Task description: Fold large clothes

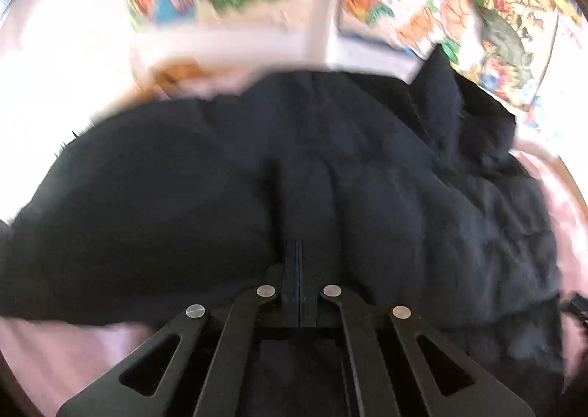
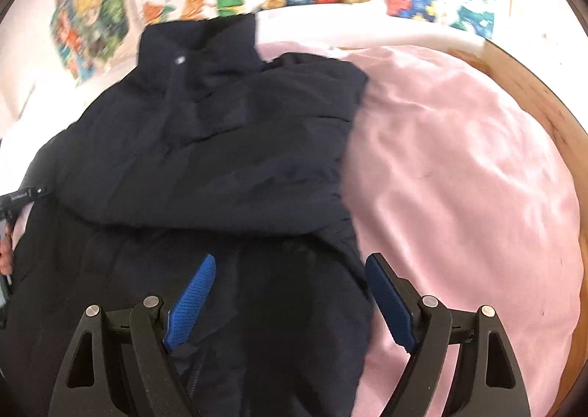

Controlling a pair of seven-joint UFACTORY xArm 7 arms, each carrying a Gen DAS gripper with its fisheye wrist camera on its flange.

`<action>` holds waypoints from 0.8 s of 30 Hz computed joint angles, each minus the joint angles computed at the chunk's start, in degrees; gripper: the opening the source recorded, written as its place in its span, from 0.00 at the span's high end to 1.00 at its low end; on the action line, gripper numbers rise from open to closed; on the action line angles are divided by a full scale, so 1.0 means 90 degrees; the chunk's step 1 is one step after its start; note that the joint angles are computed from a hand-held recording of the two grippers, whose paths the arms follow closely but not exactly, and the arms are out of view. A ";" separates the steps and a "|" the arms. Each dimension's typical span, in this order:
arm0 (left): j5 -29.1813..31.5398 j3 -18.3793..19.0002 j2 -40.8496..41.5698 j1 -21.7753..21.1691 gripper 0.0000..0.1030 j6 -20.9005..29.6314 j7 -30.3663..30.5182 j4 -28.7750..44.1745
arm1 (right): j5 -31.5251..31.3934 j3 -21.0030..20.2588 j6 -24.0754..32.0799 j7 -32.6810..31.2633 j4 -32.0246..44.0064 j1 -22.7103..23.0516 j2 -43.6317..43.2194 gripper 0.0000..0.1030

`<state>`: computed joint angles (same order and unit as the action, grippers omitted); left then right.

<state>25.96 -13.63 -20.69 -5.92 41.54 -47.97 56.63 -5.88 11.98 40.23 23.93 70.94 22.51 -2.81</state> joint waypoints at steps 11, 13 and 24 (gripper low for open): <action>0.0586 0.0043 -0.0241 0.0123 1.00 -0.0141 -0.0216 -0.0441 | -0.3092 -0.0166 0.0579 0.1451 0.1885 0.0620 0.1896 0.19; 0.0495 0.0019 -0.0266 0.0145 1.00 -0.0079 -0.0150 -0.0432 | -0.2935 -0.0296 0.0987 0.1260 0.2115 0.0781 0.2227 0.12; -0.1730 0.0759 -0.1979 -0.0394 0.34 -0.0146 0.1006 -0.1619 | -0.1846 -0.0515 -0.0160 0.1006 0.0969 0.0492 0.1394 0.00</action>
<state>10.38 -6.79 -38.50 -9.47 40.23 -38.92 42.06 -22.49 7.34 38.79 32.99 79.66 26.94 9.74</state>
